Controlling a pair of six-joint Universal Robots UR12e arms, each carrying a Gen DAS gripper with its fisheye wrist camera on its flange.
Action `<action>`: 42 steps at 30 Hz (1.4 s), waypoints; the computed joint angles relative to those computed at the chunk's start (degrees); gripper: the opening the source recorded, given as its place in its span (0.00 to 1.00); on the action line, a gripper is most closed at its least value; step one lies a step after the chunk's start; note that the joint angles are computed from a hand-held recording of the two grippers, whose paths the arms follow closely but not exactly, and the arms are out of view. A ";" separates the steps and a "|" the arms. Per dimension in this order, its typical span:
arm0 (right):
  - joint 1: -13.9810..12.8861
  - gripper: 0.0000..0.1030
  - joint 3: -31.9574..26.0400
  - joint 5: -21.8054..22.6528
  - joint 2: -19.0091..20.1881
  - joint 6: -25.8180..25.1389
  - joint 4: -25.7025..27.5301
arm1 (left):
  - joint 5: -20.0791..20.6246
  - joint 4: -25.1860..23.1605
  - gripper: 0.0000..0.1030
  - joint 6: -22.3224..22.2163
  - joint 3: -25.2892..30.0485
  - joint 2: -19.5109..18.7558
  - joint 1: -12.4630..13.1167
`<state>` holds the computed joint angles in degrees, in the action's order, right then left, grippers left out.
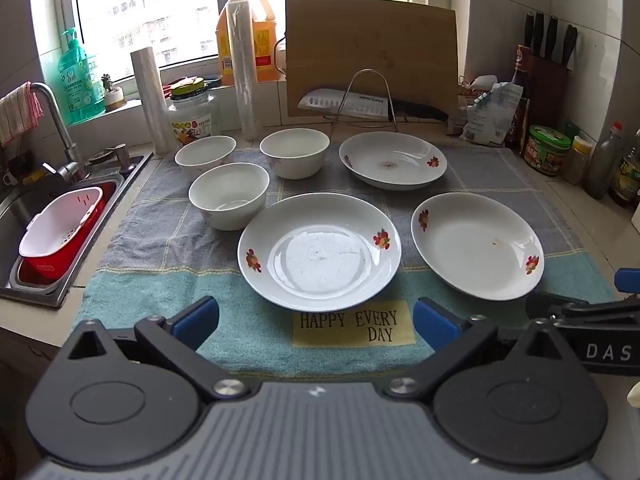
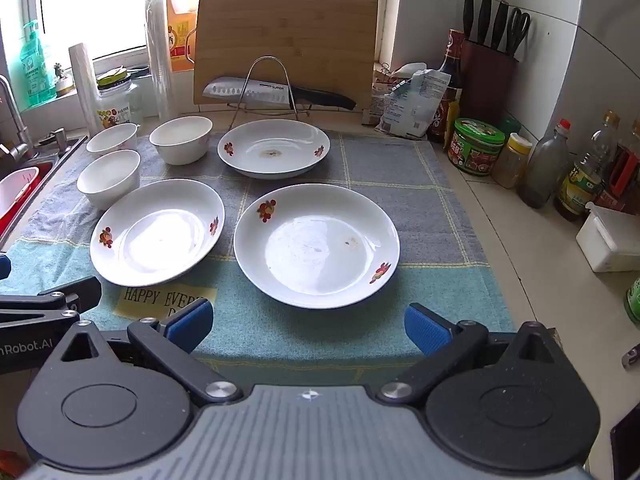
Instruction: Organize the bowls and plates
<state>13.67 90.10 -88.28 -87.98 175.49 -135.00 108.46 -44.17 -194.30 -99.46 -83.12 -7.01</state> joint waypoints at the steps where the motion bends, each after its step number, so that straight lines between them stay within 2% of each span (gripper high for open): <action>1: 0.03 1.00 -0.05 -0.07 0.03 0.11 -0.07 | -0.27 -0.25 0.99 -0.08 0.08 -0.01 0.07; 9: -0.12 1.00 1.05 0.42 -0.59 -0.16 -1.43 | 0.16 -1.58 0.99 -0.73 1.08 -0.18 -0.03; 14: 0.08 1.00 0.23 0.15 -0.23 -0.35 -0.49 | 0.39 -2.43 0.99 -1.15 2.12 -0.63 -0.23; 16: 0.17 1.00 0.24 -0.01 -0.20 -0.37 -0.60 | 0.08 -0.73 0.99 -1.11 0.50 -0.03 0.03; 42: 0.08 1.00 -0.38 0.20 0.04 -0.71 -0.88 | 0.13 -1.16 0.99 -1.44 0.81 -0.15 0.18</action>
